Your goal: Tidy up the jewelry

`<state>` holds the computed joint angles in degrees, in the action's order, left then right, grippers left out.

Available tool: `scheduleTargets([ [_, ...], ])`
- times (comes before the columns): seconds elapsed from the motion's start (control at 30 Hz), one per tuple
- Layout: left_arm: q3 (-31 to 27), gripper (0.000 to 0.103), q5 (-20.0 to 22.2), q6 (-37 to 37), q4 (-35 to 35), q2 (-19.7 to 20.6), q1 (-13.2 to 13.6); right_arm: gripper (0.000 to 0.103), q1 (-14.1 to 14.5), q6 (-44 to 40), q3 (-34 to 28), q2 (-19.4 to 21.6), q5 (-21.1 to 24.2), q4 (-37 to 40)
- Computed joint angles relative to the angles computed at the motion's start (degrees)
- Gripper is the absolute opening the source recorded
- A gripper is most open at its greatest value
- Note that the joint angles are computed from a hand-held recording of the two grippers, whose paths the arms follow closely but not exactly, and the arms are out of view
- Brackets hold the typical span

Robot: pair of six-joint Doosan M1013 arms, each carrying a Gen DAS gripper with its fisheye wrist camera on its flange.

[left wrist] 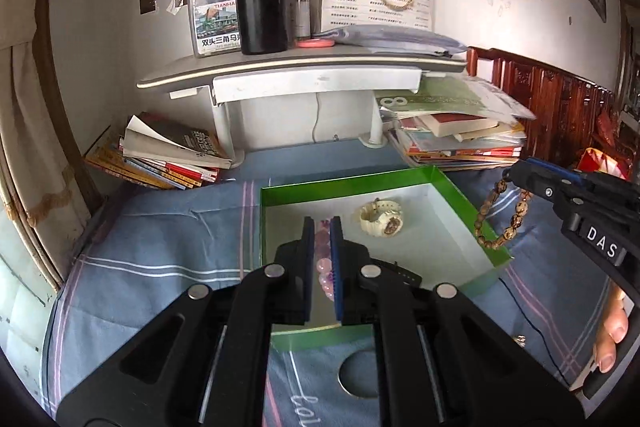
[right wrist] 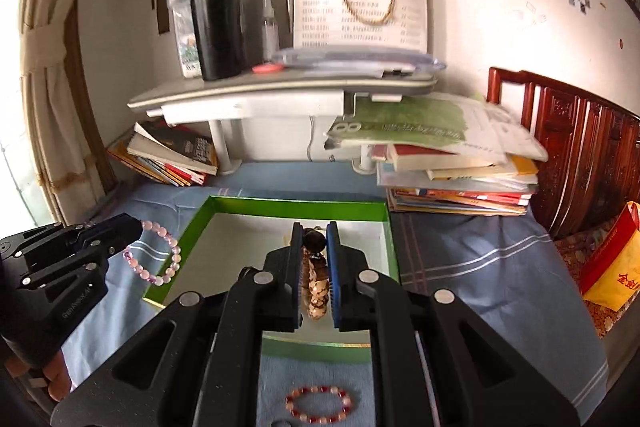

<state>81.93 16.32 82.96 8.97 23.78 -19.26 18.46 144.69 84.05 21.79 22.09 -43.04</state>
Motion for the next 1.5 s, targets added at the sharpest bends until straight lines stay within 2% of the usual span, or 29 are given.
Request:
scheduleTargets([
  [0.03, -1.5, 0.008, 1.6, -1.0, 0.9, 1.2, -0.1, 0.012, -0.2, -2.7, -1.0, 1.1, 0.4, 3.3],
  [0.13, -5.2, 0.008, 6.4, 4.2, -6.2, 4.6, 0.5, 0.012, -0.4, -8.5, -3.8, 4.5, 3.7, 9.9],
  [0.2, -6.9, 0.009, 8.5, 3.7, -5.9, 6.4, 0.7, 0.013, -0.5, -10.9, -4.8, 6.0, 5.0, 12.7],
  [0.27, -7.8, 0.014, 10.1, 3.8, -5.5, 7.4, 0.7, 0.025, -0.4, -11.8, -5.1, 6.5, 6.4, 13.1],
  [0.3, -7.9, 0.029, 10.9, 4.0, -5.4, 7.6, 0.7, 0.038, -0.4, -12.5, -4.7, 6.3, 6.1, 13.8],
  [0.33, -7.4, 0.039, 10.5, 4.4, -5.9, 7.4, 0.8, 0.044, -0.5, -12.6, -3.7, 5.7, 4.6, 14.0],
  [0.43, -4.3, 0.04, 8.1, 4.6, -6.6, 5.3, 1.0, 0.044, -0.1, -9.0, -0.5, 3.1, 3.1, 9.8],
  [0.5, -1.2, 0.046, 6.5, 0.6, -2.9, 3.2, 0.8, 0.044, -0.1, -7.7, 2.7, 0.7, 0.9, 8.9],
  [0.6, 4.8, 0.064, 3.1, -5.8, 2.8, -0.5, 0.3, 0.044, -0.3, -5.3, 7.6, -2.3, -1.3, 7.3],
  [0.63, 6.4, 0.067, 2.1, -5.1, 2.0, -1.5, 0.3, 0.044, -0.4, -4.6, 9.0, -3.0, -1.4, 6.8],
  [0.7, 9.8, 0.073, 0.3, 3.9, -4.8, -3.3, 0.2, 0.044, -0.7, -3.6, 10.9, -3.7, 0.4, 7.4],
  [0.73, 11.0, 0.078, 0.0, 6.3, -5.6, -3.8, -0.1, 0.045, -0.9, -3.4, 11.6, -4.0, 1.0, 8.0],
  [0.77, 12.1, 0.079, -0.1, 5.7, -3.4, -4.3, -0.4, 0.045, -1.2, -3.3, 12.8, -4.4, 1.1, 9.0],
  [0.83, 13.6, 0.079, 0.4, -0.3, 4.2, -4.7, -1.0, 0.045, -1.5, -4.0, 14.3, -4.9, 1.6, 10.8],
  [0.87, 14.1, 0.079, 0.8, 0.0, 4.3, -4.8, -1.1, 0.045, -1.5, -4.4, 14.7, -4.9, 2.3, 11.2],
  [1.0, 15.5, 0.081, 2.8, -0.5, 3.9, -5.0, -0.7, 0.045, -1.4, -6.9, 15.5, -4.2, 4.8, 13.5],
  [1.1, 16.5, 0.083, 3.5, 2.1, 0.7, -5.2, -0.1, 0.046, -1.5, -10.7, 15.8, -4.0, 4.1, 17.5],
  [1.17, 16.8, 0.083, 4.1, 1.3, 1.8, -5.1, 0.0, 0.046, -1.3, -12.1, 15.7, -3.7, 3.8, 18.5],
  [1.27, 17.0, 0.084, 5.0, 1.4, 1.3, -4.9, 0.2, 0.052, -1.4, -16.1, 15.2, -3.0, 3.3, 22.9],
  [1.4, 16.7, 0.085, 5.7, 4.8, -2.7, -4.4, 0.5, 0.054, -1.0, -16.8, 13.9, -1.9, 5.2, 23.2],
  [1.47, 16.6, 0.085, 5.9, 5.9, -3.7, -4.2, 0.5, 0.054, -0.5, -15.4, 13.9, -1.8, 5.3, 21.0],
  [1.5, 16.5, 0.082, 6.2, 6.8, -4.4, -4.0, 0.5, 0.054, -0.5, -15.6, 13.9, -1.7, 5.2, 21.0],
])
